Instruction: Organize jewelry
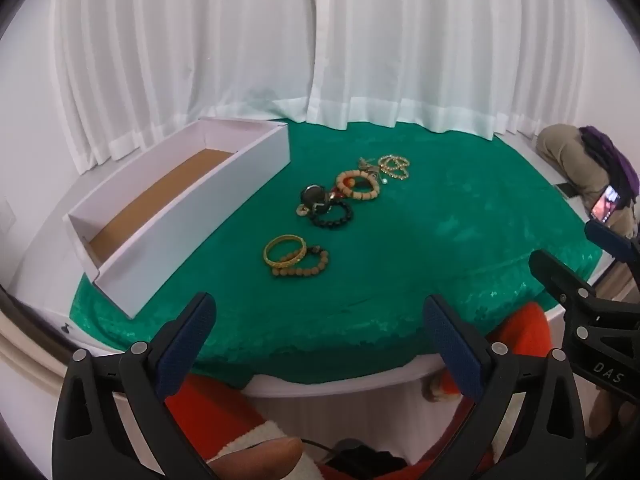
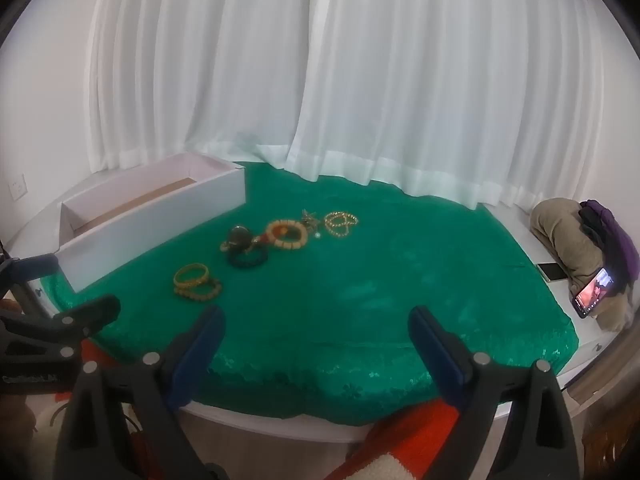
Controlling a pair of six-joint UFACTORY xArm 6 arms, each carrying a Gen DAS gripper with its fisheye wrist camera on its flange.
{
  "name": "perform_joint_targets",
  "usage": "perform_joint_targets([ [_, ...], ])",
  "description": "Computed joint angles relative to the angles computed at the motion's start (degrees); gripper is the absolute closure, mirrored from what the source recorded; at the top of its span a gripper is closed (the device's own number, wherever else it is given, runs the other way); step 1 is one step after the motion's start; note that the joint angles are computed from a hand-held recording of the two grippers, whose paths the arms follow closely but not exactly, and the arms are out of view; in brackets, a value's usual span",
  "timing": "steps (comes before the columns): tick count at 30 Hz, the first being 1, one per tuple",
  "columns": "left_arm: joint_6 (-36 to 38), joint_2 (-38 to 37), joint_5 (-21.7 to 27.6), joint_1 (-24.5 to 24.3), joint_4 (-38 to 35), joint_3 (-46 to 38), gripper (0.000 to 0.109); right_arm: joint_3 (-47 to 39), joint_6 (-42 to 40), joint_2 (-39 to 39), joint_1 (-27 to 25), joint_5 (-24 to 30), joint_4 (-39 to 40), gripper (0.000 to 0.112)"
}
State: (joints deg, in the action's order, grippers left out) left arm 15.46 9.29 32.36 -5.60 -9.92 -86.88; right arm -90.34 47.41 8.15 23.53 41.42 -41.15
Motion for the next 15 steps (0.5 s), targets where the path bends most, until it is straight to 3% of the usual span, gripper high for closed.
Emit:
perform_joint_targets([
  [2, -2.0, -0.1, -0.8, -0.8, 3.1, 0.3, 0.006, 0.0, 0.0, 0.1, 0.0, -0.1, 0.1, 0.018],
  [7, 2.7, -0.9, -1.1, -0.4, -2.3, 0.9, 0.006, -0.5, -0.8, 0.7, -0.3, -0.5, 1.1, 0.018],
  [15, 3.1, -1.0, 0.2, -0.4, -2.7, 0.8, 0.006, 0.8, 0.3, -0.5, -0.3, -0.6, -0.5, 0.018],
])
